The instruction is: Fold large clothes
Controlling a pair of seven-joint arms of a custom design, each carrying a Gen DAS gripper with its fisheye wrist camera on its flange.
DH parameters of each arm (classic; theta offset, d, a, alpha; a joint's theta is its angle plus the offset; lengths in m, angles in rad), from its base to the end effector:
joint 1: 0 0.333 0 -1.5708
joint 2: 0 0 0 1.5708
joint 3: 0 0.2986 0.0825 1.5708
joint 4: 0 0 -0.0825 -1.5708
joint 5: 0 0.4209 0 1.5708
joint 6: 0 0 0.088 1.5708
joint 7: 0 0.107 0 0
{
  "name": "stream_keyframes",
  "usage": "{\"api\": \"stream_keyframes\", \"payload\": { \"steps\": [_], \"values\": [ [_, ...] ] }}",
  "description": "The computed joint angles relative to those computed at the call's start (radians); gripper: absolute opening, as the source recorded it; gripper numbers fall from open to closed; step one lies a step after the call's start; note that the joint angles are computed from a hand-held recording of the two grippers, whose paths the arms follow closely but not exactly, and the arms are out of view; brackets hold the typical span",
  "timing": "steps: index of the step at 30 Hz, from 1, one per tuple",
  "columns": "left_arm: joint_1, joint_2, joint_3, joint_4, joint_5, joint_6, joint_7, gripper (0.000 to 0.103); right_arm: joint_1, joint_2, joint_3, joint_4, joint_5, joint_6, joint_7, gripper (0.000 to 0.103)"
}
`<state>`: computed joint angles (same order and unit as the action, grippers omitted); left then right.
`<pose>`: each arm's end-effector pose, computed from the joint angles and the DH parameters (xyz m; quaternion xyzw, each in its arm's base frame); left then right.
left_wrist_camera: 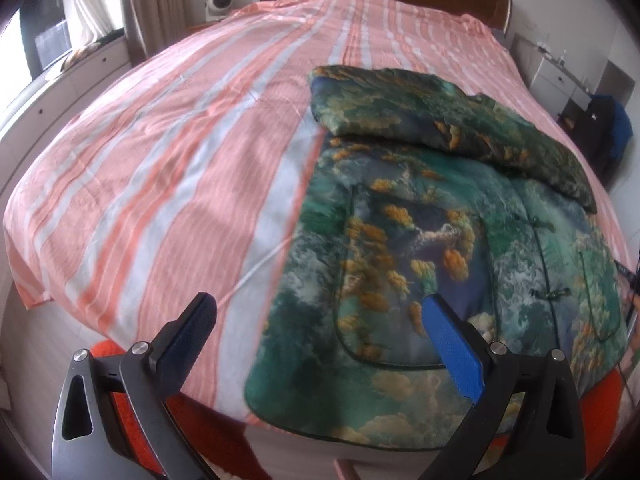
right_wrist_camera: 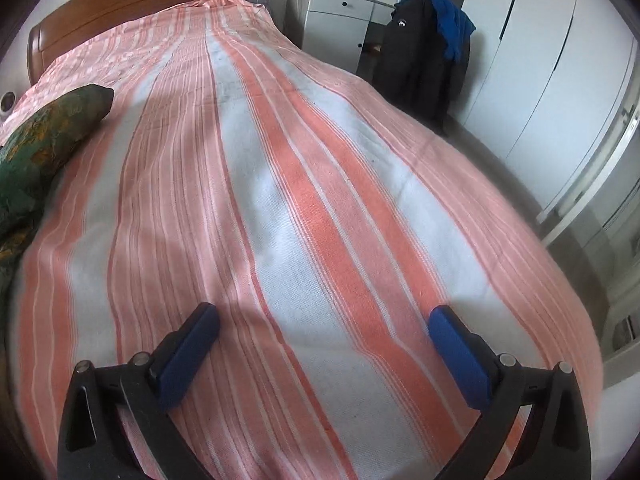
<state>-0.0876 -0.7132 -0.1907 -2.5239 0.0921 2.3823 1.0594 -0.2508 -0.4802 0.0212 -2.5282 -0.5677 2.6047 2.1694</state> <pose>0.4119 -0.1239 0.5452 -0.7385 0.6074 -0.2122 0.2015 0.4669 -0.0974 0.4685 -0.5137 0.7897 -0.3206 0.0986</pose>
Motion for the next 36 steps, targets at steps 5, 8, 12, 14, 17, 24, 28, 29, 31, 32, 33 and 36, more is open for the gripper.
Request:
{"api": "stream_keyframes", "payload": {
  "steps": [5, 8, 12, 14, 17, 24, 28, 29, 31, 32, 33, 36],
  "values": [
    [-0.02, 0.043, -0.014, 0.028, 0.004, -0.019, 0.016, 0.102, 0.005, -0.014, 0.003, -0.008, -0.013, -0.009, 0.0, 0.103],
    [-0.024, 0.052, -0.012, 0.03, 0.005, -0.015, 0.018, 0.102, 0.011, -0.018, -0.011, -0.009, 0.015, -0.004, -0.021, 0.103],
    [-0.016, 0.068, -0.01, 0.03, 0.006, -0.026, 0.004, 0.102, 0.002, -0.018, -0.001, -0.012, 0.011, -0.004, -0.019, 0.103],
    [-0.013, 0.081, -0.008, 0.034, 0.002, -0.038, -0.003, 0.102, 0.001, -0.015, 0.003, -0.009, 0.011, -0.004, -0.016, 0.103],
    [-0.007, 0.085, -0.004, 0.033, -0.003, -0.05, -0.024, 0.102, 0.001, -0.015, 0.002, -0.009, 0.01, -0.004, -0.016, 0.103],
    [0.005, 0.08, -0.004, 0.024, 0.009, -0.08, -0.049, 0.102, 0.0, -0.015, 0.003, -0.009, 0.011, -0.004, -0.016, 0.103],
    [0.004, 0.074, -0.007, 0.019, 0.018, -0.089, -0.055, 0.102, 0.0, -0.015, 0.003, -0.009, 0.011, -0.004, -0.017, 0.103],
    [0.004, 0.076, -0.007, 0.019, 0.02, -0.091, -0.056, 0.102, 0.0, -0.015, 0.003, -0.009, 0.011, -0.004, -0.017, 0.103],
    [0.0, 0.075, -0.005, 0.018, 0.017, -0.089, -0.057, 0.102, 0.0, -0.015, 0.003, -0.009, 0.011, -0.004, -0.017, 0.103],
    [0.0, 0.075, -0.006, 0.018, 0.019, -0.089, -0.057, 0.102, 0.0, -0.015, 0.003, -0.009, 0.011, -0.004, -0.017, 0.103],
    [0.0, 0.077, -0.006, 0.018, 0.021, -0.088, -0.056, 0.102, 0.001, -0.015, 0.003, -0.009, 0.011, -0.005, -0.017, 0.103],
    [-0.003, 0.076, -0.007, 0.016, 0.022, -0.088, -0.055, 0.102, 0.0, -0.015, 0.003, -0.009, 0.011, -0.004, -0.017, 0.103]
  ]
}}
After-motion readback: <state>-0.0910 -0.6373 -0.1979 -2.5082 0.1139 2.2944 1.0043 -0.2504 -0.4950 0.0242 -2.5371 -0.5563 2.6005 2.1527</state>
